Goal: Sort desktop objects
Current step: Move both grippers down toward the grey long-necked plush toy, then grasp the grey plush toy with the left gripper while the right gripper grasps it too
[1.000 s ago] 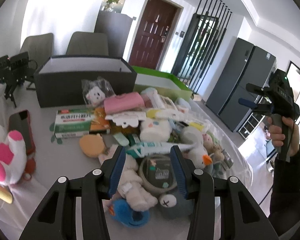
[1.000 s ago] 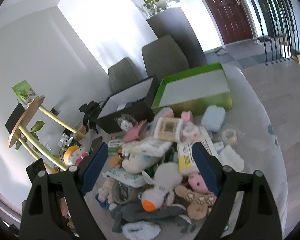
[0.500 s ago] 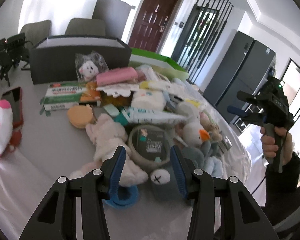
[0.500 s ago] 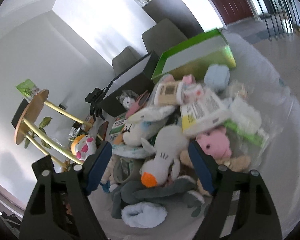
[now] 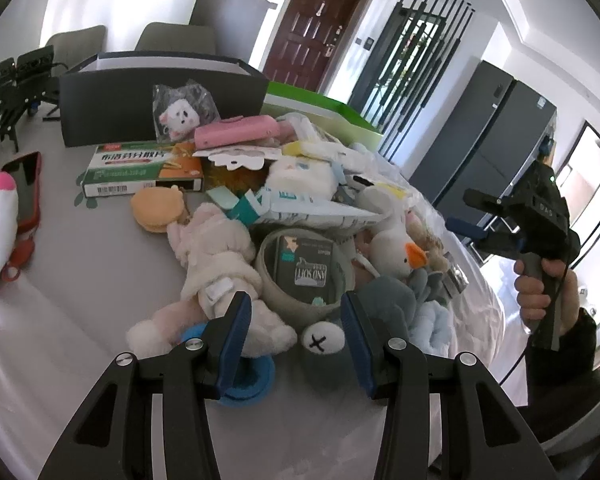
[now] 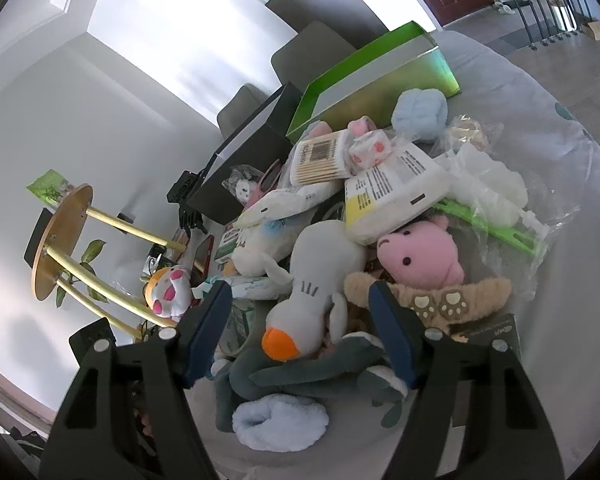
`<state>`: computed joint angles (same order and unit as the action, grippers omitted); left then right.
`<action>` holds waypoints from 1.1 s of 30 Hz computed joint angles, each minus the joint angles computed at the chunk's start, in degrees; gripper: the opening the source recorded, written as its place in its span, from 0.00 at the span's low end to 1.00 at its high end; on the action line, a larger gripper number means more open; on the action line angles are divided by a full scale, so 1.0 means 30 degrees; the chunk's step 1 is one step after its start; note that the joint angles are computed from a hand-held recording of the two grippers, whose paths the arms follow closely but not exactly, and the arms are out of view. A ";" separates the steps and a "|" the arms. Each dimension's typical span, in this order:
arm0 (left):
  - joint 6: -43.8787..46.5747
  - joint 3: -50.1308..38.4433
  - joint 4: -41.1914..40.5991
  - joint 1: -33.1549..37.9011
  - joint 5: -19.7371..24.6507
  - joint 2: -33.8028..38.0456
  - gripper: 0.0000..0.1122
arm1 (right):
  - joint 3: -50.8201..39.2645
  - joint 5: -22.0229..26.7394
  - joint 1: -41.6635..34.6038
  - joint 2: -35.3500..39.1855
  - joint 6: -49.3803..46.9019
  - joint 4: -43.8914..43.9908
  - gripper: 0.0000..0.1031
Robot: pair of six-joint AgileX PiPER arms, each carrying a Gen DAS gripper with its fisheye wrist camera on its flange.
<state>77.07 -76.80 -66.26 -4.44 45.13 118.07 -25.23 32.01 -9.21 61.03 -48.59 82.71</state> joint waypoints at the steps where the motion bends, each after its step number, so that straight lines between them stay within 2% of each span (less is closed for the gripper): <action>1: -0.0074 -0.0176 -0.0015 -0.0014 0.0078 0.0037 0.41 | -0.0023 0.0058 -0.0062 0.0079 -0.0086 0.0091 0.68; 10: -0.0778 -0.2072 0.0226 -0.0645 0.0643 0.0531 0.41 | -0.0293 0.0301 -0.0134 0.0817 -0.0779 0.0691 0.67; 13: -0.1055 -0.2230 0.0678 -0.0889 0.0658 0.0650 0.41 | -0.0393 0.0796 0.0019 0.1077 -0.1257 0.0903 0.62; 16: -0.0850 -0.1727 0.0745 -0.0834 0.0641 0.0502 0.41 | -0.0655 0.2023 0.0516 0.1772 -0.2376 0.0973 0.61; 19: -0.0568 -0.0933 0.0473 -0.0597 0.0736 0.0259 0.41 | -0.0244 0.4789 0.0299 0.3428 -0.4718 0.2380 0.59; 23: 0.0188 0.0365 -0.0136 -0.0107 0.1240 -0.0009 0.41 | 0.0520 0.6161 0.0457 0.4343 -0.6203 0.3131 0.58; 27: 0.0677 0.1493 -0.0312 0.0181 0.1868 0.0048 0.41 | 0.0895 0.6087 0.1147 0.4270 -0.6357 0.3071 0.58; 33: 0.1041 0.2151 -0.0285 0.0119 0.2333 0.0407 0.41 | 0.0208 0.4809 0.3134 0.5231 -0.6048 0.2901 0.58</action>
<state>80.19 -70.35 -67.12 -4.08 52.13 119.30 -24.61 46.44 0.19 76.72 -66.73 91.41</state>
